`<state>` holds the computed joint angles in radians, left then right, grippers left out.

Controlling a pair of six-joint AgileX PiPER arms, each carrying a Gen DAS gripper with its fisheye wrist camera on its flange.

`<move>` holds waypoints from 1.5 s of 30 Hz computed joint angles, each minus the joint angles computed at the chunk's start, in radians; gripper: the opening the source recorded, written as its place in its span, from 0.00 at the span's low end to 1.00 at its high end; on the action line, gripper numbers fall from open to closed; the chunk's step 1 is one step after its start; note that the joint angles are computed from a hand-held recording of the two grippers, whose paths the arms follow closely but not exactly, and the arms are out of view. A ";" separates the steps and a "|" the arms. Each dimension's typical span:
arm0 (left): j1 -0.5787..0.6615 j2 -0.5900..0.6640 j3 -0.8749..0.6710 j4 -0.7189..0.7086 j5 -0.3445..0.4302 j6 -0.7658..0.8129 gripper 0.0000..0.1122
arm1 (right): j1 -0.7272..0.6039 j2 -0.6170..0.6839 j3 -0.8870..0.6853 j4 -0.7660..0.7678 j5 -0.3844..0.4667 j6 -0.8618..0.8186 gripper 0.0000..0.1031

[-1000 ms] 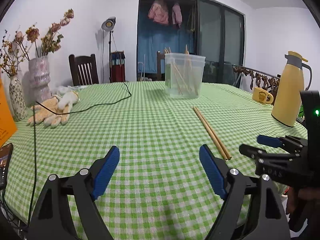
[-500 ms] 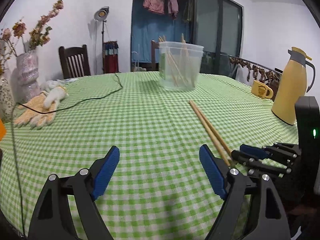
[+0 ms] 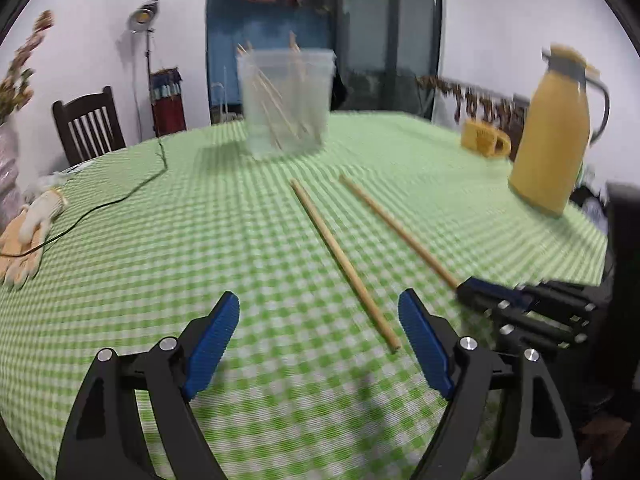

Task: Organize utensils
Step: 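Close the right tool on one wooden chopstick while the left tool grasps another, then lift the left tool's chopstick into the container while the right tool carries its chopstick there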

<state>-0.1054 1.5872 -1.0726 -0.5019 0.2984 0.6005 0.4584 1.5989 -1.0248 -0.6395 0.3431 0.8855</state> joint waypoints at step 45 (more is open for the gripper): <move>0.177 -0.147 -0.134 -0.002 0.246 -0.015 0.00 | -0.003 -0.140 -0.035 -0.037 -0.017 -0.120 0.06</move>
<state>0.0718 1.4404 -1.2066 -0.5034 0.5443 0.5857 0.4556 1.4591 -1.0594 -0.6766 0.3256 0.7655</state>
